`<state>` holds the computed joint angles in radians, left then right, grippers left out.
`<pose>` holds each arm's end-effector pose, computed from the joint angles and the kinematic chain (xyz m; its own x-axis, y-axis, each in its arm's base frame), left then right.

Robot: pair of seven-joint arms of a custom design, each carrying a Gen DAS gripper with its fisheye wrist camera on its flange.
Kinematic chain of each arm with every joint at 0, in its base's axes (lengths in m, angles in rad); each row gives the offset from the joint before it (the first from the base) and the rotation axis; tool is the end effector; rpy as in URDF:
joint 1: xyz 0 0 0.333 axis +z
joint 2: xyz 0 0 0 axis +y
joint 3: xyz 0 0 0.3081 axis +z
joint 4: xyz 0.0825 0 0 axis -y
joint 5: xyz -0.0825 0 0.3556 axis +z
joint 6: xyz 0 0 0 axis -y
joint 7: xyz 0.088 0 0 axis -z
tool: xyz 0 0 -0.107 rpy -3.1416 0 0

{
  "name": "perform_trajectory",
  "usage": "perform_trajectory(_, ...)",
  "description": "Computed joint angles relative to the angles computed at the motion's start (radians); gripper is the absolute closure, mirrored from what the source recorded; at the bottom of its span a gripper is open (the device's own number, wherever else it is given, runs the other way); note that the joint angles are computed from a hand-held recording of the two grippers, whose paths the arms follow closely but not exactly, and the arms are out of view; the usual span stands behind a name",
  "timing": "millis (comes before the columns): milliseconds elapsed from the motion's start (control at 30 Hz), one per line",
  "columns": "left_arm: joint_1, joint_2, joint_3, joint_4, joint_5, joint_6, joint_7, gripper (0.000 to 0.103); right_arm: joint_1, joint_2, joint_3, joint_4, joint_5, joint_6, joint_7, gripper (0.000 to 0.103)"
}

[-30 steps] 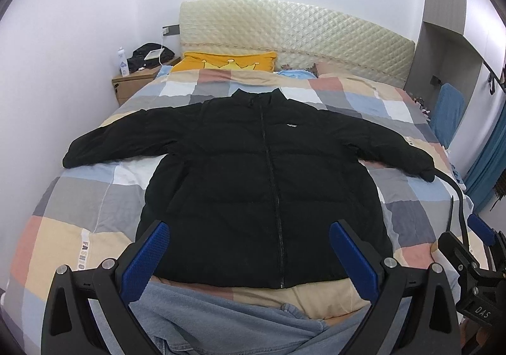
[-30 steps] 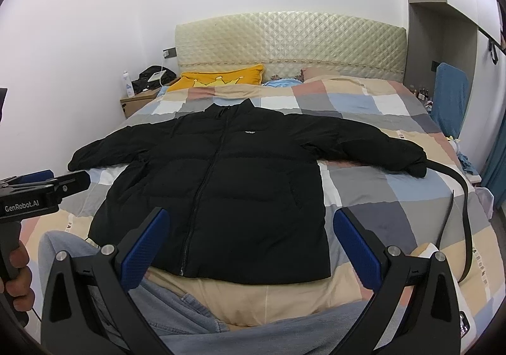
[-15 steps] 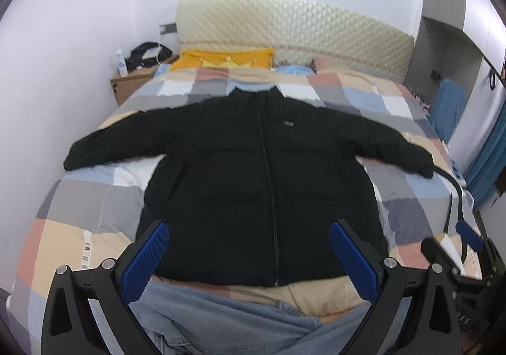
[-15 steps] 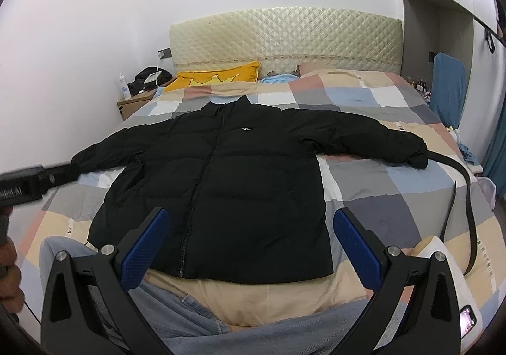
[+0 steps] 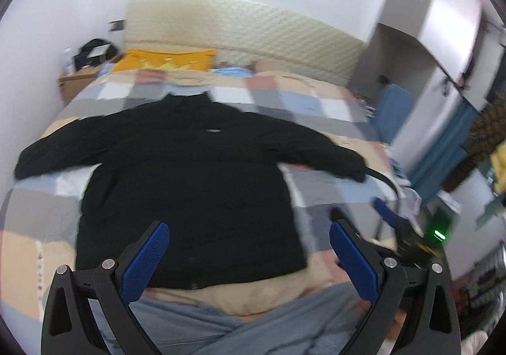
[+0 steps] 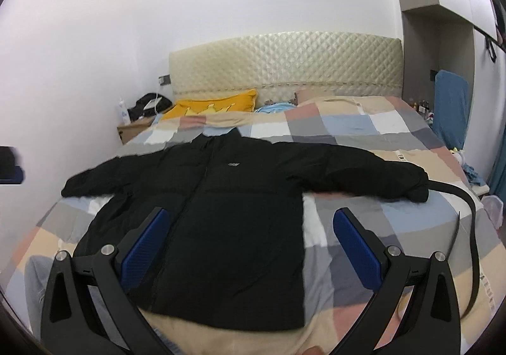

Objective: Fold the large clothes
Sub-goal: 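Grasp the black jacket's sleeve cuff with the right gripper and lift it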

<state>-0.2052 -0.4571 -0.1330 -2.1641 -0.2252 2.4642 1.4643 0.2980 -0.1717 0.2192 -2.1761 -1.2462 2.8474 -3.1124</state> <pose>0.4112 -0.1583 0.6599 -0.2057 -0.9501 0.2344 -0.7576 0.0030 -0.6527 0.4156 0.3012 0.5337 0.0928 -0.9851 -0.1451 -0.4937 0.0810 -0.8658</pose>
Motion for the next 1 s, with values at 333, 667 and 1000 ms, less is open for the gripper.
perform_trajectory(333,-0.021,0.132,-0.035,0.164,0.001,-0.003,0.032,0.001,-0.127,0.062,-0.120,-0.026,0.082,0.132,-0.050,0.000)
perform_trajectory(667,-0.012,0.322,-0.094,0.316,0.158,0.054,-0.041,0.001,-0.190,0.227,-0.236,0.056,-0.067,0.216,0.150,0.000)
perform_trajectory(1000,0.001,0.564,-0.066,0.437,0.292,0.212,-0.073,0.001,-0.263,0.513,-0.341,0.308,-0.403,0.321,0.707,0.000)
